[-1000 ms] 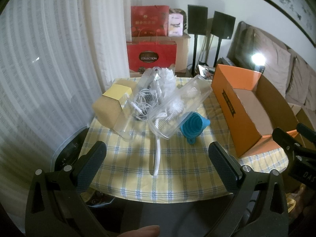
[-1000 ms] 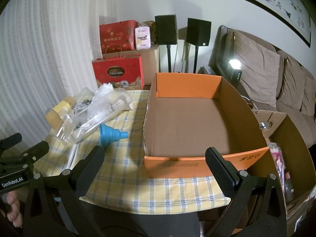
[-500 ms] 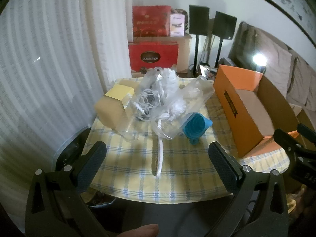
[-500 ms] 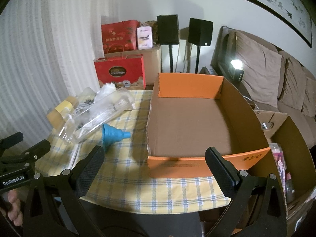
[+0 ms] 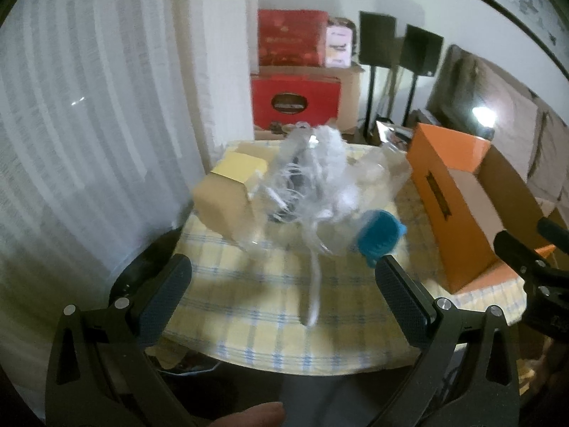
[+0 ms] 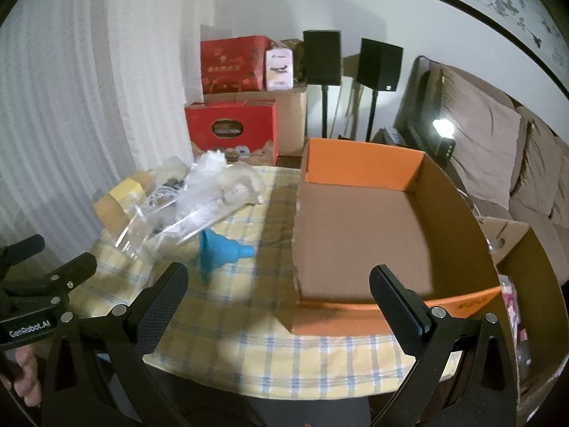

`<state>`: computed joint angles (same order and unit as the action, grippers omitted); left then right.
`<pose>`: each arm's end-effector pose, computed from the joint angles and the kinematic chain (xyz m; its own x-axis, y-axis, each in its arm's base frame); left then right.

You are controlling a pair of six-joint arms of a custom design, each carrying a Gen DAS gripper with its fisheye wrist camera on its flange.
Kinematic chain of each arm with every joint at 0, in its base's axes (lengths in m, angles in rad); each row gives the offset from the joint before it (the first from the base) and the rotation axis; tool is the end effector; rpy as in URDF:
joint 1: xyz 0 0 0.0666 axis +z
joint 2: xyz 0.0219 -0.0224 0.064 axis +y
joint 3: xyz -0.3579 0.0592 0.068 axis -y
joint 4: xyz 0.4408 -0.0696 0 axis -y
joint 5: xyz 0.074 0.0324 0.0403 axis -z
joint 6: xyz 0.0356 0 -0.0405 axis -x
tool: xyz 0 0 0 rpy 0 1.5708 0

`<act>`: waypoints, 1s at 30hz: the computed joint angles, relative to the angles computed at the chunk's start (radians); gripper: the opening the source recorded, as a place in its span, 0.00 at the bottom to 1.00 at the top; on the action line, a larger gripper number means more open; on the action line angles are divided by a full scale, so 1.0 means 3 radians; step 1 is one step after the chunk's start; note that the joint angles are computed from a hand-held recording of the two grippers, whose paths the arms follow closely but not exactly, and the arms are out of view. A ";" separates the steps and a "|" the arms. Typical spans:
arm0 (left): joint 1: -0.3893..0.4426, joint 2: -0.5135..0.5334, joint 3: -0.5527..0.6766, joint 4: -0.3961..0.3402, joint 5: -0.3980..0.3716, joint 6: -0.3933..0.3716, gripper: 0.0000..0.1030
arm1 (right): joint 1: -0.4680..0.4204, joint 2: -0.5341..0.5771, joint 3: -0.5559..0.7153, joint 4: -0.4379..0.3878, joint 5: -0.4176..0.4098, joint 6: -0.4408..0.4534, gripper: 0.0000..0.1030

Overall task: Organize objects
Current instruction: 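Grasp the clear plastic container with the right tool while the left tool grasps the blue funnel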

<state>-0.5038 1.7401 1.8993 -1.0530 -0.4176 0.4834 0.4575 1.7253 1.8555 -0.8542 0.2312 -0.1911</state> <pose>0.5769 -0.3020 0.4586 -0.7061 -0.0959 -0.7016 -0.1236 0.9923 -0.0113 0.5982 0.2850 0.4589 -0.6359 -0.1070 -0.7644 -0.1580 0.9874 -0.0067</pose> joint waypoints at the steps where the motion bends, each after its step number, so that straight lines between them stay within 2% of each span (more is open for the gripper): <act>1: 0.0031 -0.0021 -0.0031 0.0037 0.0002 -0.0004 1.00 | 0.0006 0.0036 0.0047 -0.0008 -0.0017 0.0012 1.00; 6: 0.0146 -0.0086 -0.0134 0.0173 0.0001 -0.0103 1.00 | 0.0032 0.0199 0.0253 -0.0035 -0.0073 0.0050 1.00; 9: 0.0224 -0.0112 -0.0182 0.0235 0.0023 -0.0153 1.00 | 0.0017 0.0296 0.0378 -0.0038 -0.0250 0.0053 1.00; 13: 0.0335 -0.0133 -0.0241 0.0276 0.0139 -0.0094 1.00 | 0.0004 0.0467 0.0600 -0.0069 -0.0473 0.0003 1.00; 18: 0.0422 -0.0112 -0.0278 0.0286 0.0193 -0.0099 1.00 | 0.0006 0.0682 0.0897 -0.0171 -0.0556 -0.0016 1.00; 23: 0.0524 -0.0096 -0.0344 0.0359 0.0546 -0.0041 1.00 | 0.0007 0.1005 0.1362 -0.0423 -0.0654 -0.0054 1.00; 30: 0.0584 -0.0035 -0.0333 0.0386 0.0712 -0.0015 1.00 | 0.0022 0.1656 0.2301 -0.0952 -0.0917 -0.0213 1.00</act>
